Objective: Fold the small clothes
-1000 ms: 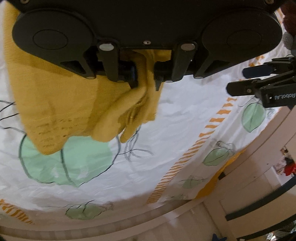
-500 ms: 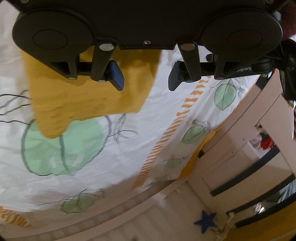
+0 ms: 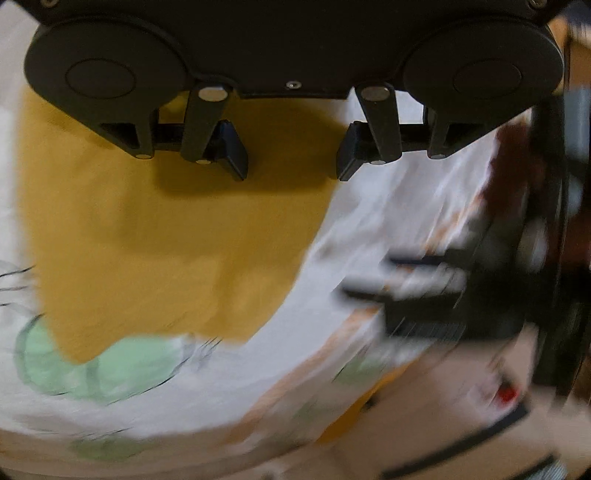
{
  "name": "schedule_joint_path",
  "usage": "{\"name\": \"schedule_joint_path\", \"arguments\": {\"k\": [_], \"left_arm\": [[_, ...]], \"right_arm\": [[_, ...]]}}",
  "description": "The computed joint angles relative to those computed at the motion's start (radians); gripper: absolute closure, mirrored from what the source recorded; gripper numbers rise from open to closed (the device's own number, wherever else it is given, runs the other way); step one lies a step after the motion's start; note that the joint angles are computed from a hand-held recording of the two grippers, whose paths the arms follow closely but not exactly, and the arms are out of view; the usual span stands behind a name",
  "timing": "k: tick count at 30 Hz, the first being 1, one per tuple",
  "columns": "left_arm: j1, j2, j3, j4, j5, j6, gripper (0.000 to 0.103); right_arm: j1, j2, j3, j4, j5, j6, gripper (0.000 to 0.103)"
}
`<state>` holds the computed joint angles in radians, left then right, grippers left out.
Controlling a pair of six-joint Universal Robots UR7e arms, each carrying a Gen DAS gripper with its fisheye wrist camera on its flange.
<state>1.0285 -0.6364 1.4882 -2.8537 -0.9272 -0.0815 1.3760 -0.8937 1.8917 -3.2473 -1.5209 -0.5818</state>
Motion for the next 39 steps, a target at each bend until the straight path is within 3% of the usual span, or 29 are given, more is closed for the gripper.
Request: {"name": "schedule_joint_path", "arguments": {"k": [3,6,11,14,21,26,28,30,34,39], "left_arm": [[0.01,-0.002,0.005,-0.001,-0.052,0.014,0.037],[0.011,0.002,0.01,-0.011,-0.069,0.02,0.037],[-0.003,0.019,0.018,-0.056,-0.049,0.088,0.037],[-0.007,0.034,0.017,-0.072,-0.045,0.126,0.037],[0.006,0.065,-0.001,-0.002,-0.024,0.145,0.036],[0.032,0.056,0.008,0.015,-0.063,0.112,0.029],[0.031,0.053,0.017,0.009,-0.062,0.118,0.029],[0.03,0.049,0.028,0.0,-0.063,0.121,0.028],[0.03,0.034,0.042,0.017,-0.08,0.097,0.028],[0.036,-0.014,0.071,0.083,-0.154,0.031,0.028]], "right_arm": [[0.012,-0.007,0.015,0.05,-0.002,-0.069,0.037],[0.02,-0.032,0.011,0.08,0.008,-0.081,0.032],[0.013,-0.057,-0.002,0.018,0.012,-0.068,0.003],[0.008,-0.048,-0.029,-0.047,-0.032,-0.07,0.001],[-0.032,0.011,-0.137,-0.081,-0.046,-0.042,0.0],[-0.056,0.04,-0.185,-0.123,-0.153,0.074,0.0],[-0.086,0.028,-0.174,-0.116,-0.131,0.133,0.0],[-0.102,0.012,-0.166,-0.098,-0.092,0.118,0.0],[-0.099,-0.006,-0.172,-0.041,-0.093,0.094,0.0],[-0.115,-0.028,-0.161,-0.001,-0.052,0.104,0.0]]}}
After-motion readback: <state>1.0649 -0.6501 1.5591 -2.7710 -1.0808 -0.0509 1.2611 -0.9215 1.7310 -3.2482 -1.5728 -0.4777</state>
